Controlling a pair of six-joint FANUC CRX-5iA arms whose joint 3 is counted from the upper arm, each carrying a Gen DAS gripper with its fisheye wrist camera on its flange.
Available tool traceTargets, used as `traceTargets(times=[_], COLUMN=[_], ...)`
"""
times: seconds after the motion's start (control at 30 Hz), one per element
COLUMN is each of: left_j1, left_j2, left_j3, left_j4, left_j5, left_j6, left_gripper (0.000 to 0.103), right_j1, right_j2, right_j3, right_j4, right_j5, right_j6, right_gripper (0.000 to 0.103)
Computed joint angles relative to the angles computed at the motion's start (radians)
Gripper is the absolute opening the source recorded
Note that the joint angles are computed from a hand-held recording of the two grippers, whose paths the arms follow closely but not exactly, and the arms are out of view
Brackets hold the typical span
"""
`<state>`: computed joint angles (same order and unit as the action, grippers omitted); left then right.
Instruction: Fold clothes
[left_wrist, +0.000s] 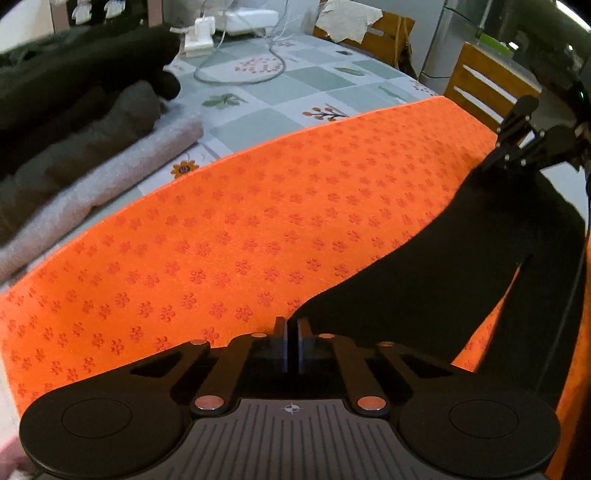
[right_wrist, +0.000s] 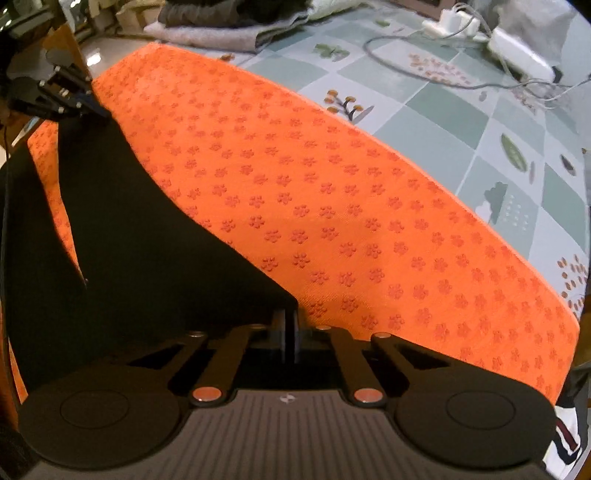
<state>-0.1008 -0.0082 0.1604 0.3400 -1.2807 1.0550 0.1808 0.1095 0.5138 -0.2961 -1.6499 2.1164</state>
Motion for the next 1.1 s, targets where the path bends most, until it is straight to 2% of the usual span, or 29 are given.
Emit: traceTargets(times=[0.17,0.33,0.37,0.4,0.43,0.47,0.5,0.7,0.77,0.87,1.1], left_j1=[-0.023,-0.055,-0.055,-0.049,-0.044,-0.038,-0.033,-0.006,0.004,-0.001,-0.117], left_j2=[-0.045,0.0,0.005,0.003,-0.004,-0.019,-0.035,-0.139,-0.18,-0.236,-0.307], left_j3=[-0.01,0.052,0.057,0.054,0.049,0.037,0.026,-0.027,-0.053,-0.081,-0.115], left_j4=[-0.066,-0.174,-0.185,-0.181,-0.18,-0.178,-0.177,-0.17,-0.147,-0.125,-0.139], left_j5=[0.138,0.139,0.137,0.139,0.144,0.155,0.165,0.146,0.139,0.113,0.047], left_j6=[0.088,0.185,0.207,0.227,0.246,0.253,0.252,0.272,0.283,0.306,0.368], left_gripper=[0.006,0.007,0.011,0.016,0.025,0.029,0.03,0.034,0.04,0.043,0.049], right_j1=[0.0,0.049,0.068,0.079,0.088,0.093,0.094,0.048,0.035,0.014,-0.029], right_j2=[-0.041,-0.049,-0.059,-0.069,-0.08,-0.094,-0.107,-0.203,-0.246,-0.305,-0.416], right_j3=[-0.024,-0.087,-0.116,-0.139,-0.159,-0.176,-0.189,-0.21,-0.224,-0.247,-0.31], right_j4=[0.028,0.125,0.159,0.18,0.198,0.211,0.215,0.159,0.151,0.136,0.108], right_j5=[0.113,0.201,0.23,0.254,0.274,0.292,0.304,0.273,0.253,0.207,0.101], right_j6=[-0.042,-0.071,-0.085,-0.095,-0.106,-0.119,-0.128,-0.134,-0.137,-0.131,-0.076], right_gripper=[0.004,0.005,0.006,0.012,0.017,0.025,0.028,0.029,0.032,0.033,0.034])
